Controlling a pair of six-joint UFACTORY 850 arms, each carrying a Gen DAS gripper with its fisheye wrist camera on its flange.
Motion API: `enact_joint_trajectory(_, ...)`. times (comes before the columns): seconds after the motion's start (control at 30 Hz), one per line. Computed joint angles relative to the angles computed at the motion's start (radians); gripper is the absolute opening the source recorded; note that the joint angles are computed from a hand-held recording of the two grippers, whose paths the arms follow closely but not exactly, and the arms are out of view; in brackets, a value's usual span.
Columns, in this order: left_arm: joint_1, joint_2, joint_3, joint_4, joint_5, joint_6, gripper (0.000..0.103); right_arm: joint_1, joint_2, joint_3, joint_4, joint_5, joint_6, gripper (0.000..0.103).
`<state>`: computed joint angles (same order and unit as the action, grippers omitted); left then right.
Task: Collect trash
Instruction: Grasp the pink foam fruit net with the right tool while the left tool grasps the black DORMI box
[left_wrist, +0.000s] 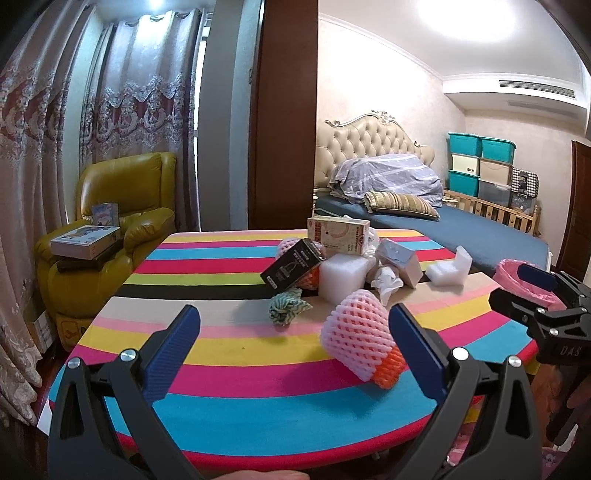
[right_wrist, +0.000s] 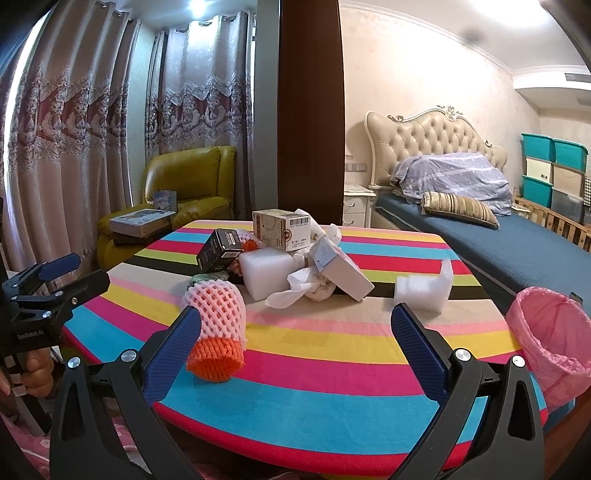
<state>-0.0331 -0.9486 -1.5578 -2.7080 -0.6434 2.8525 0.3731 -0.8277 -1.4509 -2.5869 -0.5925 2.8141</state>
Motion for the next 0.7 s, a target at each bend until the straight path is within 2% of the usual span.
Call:
enact_joint_trajectory(0.37, 0.029, -0.031, -0.055, -0.005, 0.066, -0.048, 0.099, 0.021, -0.076, -0.129, 0.113, 0.063, -0.149, 0.096)
enact_joint_trajectory(0.5, 0.041, -0.047, -0.077, -0.082, 0.086, 0.009, 0.099, 0.029, -0.129, -0.216, 0.141, 0.121, -0.206, 0.096)
enact_joint_trajectory(0.7, 0.076, -0.106, -0.158, -0.11, 0.159, -0.015, 0.099, 0.041, -0.236, -0.39, 0.221, 0.246, -0.36, 0.096)
